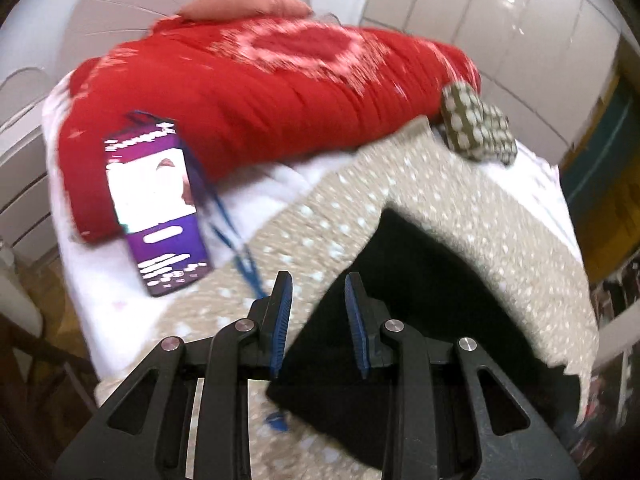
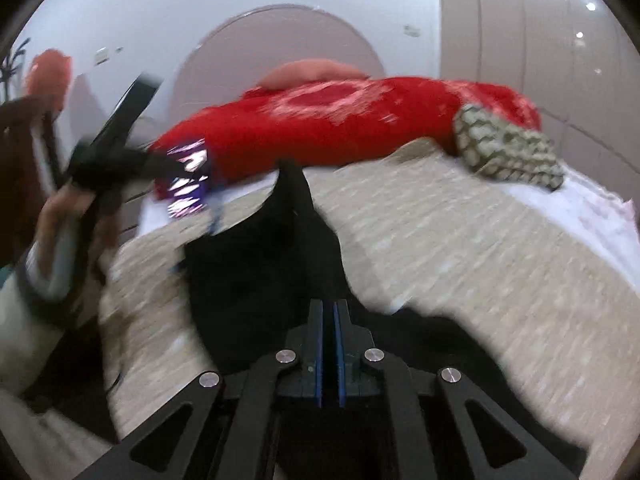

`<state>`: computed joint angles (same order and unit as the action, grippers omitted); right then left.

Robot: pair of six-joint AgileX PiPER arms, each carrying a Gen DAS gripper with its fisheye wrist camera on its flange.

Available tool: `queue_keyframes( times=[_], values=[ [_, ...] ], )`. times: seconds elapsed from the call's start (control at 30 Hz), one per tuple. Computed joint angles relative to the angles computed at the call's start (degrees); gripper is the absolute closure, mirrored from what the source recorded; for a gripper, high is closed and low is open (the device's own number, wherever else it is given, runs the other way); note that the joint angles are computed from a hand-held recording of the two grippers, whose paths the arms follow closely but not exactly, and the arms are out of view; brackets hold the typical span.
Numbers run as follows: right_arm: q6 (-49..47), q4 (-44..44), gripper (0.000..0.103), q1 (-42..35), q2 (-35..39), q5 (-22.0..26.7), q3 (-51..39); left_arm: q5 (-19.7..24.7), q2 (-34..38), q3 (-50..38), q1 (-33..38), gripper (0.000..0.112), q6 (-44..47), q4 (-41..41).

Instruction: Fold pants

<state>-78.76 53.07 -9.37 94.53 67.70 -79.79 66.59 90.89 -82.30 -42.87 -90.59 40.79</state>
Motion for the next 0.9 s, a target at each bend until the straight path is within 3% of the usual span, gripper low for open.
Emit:
queue_keyframes(
  times=[0.07, 0.13, 0.27, 0.37, 0.43, 0.47, 0.53, 0.57, 0.7, 0.9],
  values=[
    [-1.0, -1.3, 0.099, -0.7, -3.1, 0.6, 8.2, 0.6, -1.7, 1.6, -1.3, 0.064, -2.3, 1.1],
    [-0.9, -3.2, 0.098, 0.0, -4.3, -2.3, 14.3, 0.2, -2.9, 3.8, -3.1, 0.056, -5.5, 2.7],
    [1.8, -3.2, 0.098, -2.4, -4.1, -1.7, 18.1, -1.1, -0.2, 2.1, -4.2, 0.056, -2.5, 0.2],
    [1.8, -0.3, 0.096, -8.8, -6.8, 0.1, 17.7, -2.5, 3.7, -0.5, -5.3, 0.056, 0.1, -1.7],
    [3.5, 1.3, 0.089, -14.0, -6.8, -0.5, 15.8, -3.2, 6.6, -2.5, -6.1, 0.056, 1.9, -3.0],
    [4.5, 1.8, 0.086, -17.1, -6.4, -1.1, 14.9, -3.6, 7.8, -3.3, -6.3, 0.056, 2.4, -3.4],
    [8.0, 1.1, 0.065, -21.9, -4.0, -3.7, 12.5, -4.9, 10.5, -5.0, -6.8, 0.056, 3.6, -4.9],
    [10.7, -0.4, 0.061, -22.9, -2.8, -5.6, 11.3, -5.5, 11.5, -5.4, -7.0, 0.056, 4.0, -5.4],
    [20.9, -3.8, 0.059, -26.9, 2.8, -11.2, 7.2, -6.9, 16.3, -7.9, -6.7, 0.056, 6.8, -9.0],
    [30.9, -3.7, 0.056, -27.3, 11.2, -14.2, 1.9, -5.9, 19.1, -9.8, -6.4, 0.055, 7.9, -10.0]
  ],
)
